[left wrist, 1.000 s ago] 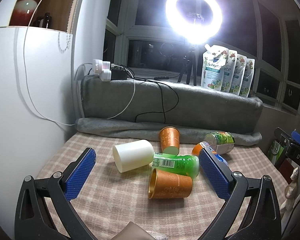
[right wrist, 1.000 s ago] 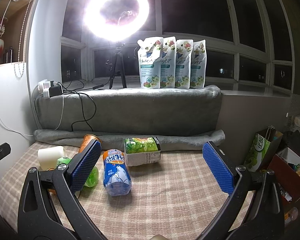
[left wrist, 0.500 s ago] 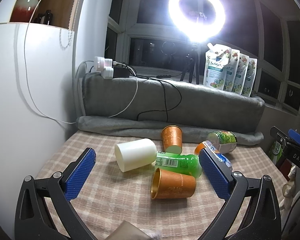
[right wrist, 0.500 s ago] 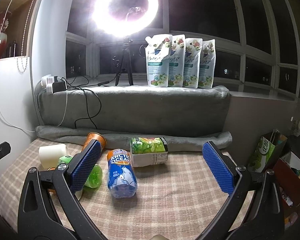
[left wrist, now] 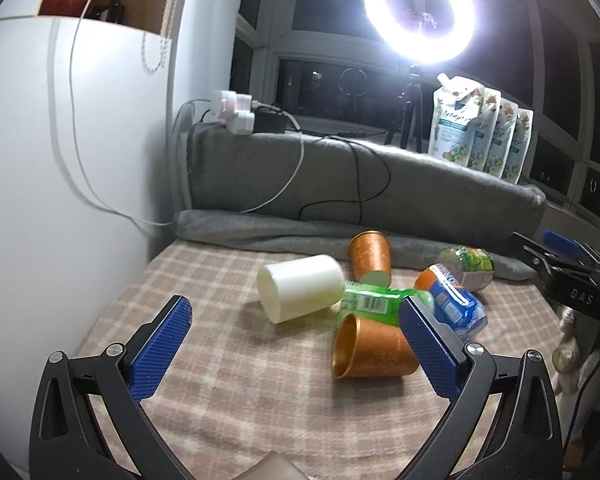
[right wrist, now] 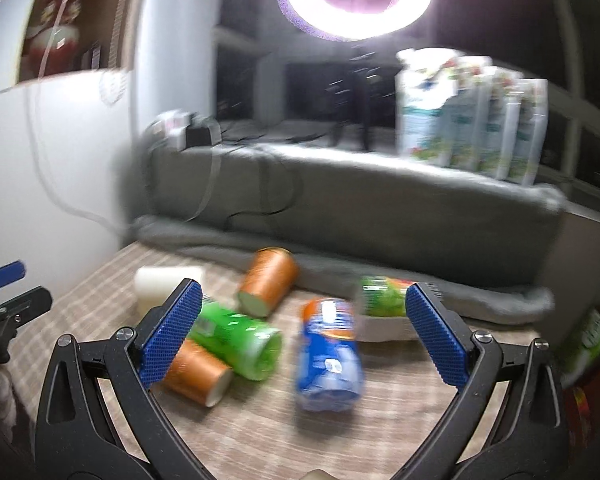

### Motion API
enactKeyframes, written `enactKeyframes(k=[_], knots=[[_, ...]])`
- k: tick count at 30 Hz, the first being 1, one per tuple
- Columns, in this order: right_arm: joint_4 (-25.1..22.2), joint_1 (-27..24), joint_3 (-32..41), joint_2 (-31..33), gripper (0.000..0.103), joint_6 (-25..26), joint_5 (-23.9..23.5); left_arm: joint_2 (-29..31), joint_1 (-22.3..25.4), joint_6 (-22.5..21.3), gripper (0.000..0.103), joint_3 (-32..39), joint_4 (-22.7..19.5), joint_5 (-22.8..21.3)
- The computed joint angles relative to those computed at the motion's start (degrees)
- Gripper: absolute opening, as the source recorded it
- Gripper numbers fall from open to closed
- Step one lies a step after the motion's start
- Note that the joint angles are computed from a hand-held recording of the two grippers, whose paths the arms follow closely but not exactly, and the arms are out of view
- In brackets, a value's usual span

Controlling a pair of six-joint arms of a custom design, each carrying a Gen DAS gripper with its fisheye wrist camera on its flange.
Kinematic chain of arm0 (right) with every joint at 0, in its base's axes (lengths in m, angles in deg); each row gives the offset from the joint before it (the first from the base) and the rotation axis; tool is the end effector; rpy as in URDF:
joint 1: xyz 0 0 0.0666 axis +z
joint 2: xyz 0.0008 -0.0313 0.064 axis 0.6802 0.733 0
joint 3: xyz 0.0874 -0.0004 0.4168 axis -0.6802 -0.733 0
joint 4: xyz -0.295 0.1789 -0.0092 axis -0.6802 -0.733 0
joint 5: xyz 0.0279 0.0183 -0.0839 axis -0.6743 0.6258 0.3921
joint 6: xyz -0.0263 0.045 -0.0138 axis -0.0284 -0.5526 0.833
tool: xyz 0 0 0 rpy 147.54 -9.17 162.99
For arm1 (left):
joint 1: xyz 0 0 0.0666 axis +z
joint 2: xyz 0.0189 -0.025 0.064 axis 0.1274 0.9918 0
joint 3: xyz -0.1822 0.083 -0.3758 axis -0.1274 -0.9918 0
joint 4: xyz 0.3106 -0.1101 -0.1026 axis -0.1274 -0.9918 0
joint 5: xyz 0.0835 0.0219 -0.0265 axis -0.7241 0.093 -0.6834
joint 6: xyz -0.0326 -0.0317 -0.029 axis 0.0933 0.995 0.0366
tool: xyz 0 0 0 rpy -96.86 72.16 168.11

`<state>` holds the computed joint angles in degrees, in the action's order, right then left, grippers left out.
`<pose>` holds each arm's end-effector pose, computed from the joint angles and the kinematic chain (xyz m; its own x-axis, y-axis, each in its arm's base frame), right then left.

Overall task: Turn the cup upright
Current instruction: 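Move the right gripper over the white cup lying on its side, then close the right gripper on the white cup's body and lift it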

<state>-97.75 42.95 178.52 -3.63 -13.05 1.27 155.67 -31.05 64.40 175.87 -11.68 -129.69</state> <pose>0.4905 0.0148 0.5211 -0.3687 -0.2425 -0.8974 -0.4703 0.8814 -0.0449 0.3734 -0.2656 0.5044 -0.4213 -0.2089 -0.8825 -0.2472 0.9627 -0.1099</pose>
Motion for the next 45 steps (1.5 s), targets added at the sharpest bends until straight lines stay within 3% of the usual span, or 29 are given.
enactKeyframes(k=[4, 9, 17, 25, 36, 45], knots=[[-9.91, 2.91, 7.32, 4.71, 0.103, 8.30, -4.18, -0.94, 0.34, 1.40, 0.102, -1.30, -1.76, -0.35], [-20.83, 7.23, 16.34, 10.49, 0.103, 21.26, -4.54, -2.12, 0.87, 3.79, 0.102, -3.18, -3.55, 0.47], [-35.64, 13.73, 28.26, 18.39, 0.103, 39.77, 0.05, -3.48, 1.56, 7.54, 0.102, -5.69, -5.76, 2.73], [-43.45, 18.40, 35.68, 24.45, 0.103, 50.80, 7.20, -4.78, 3.45, 10.62, 0.102, -7.72, -6.57, 4.02], [-41.40, 23.04, 35.85, 28.12, 0.101, 61.48, 17.28, -6.77, 5.31, 13.81, 0.102, -9.39, -7.82, 3.71], [-39.41, 24.97, 37.32, 31.43, 0.096, 63.45, 21.40, -7.73, 5.98, 15.08, 0.102, -9.99, -8.50, 3.55]])
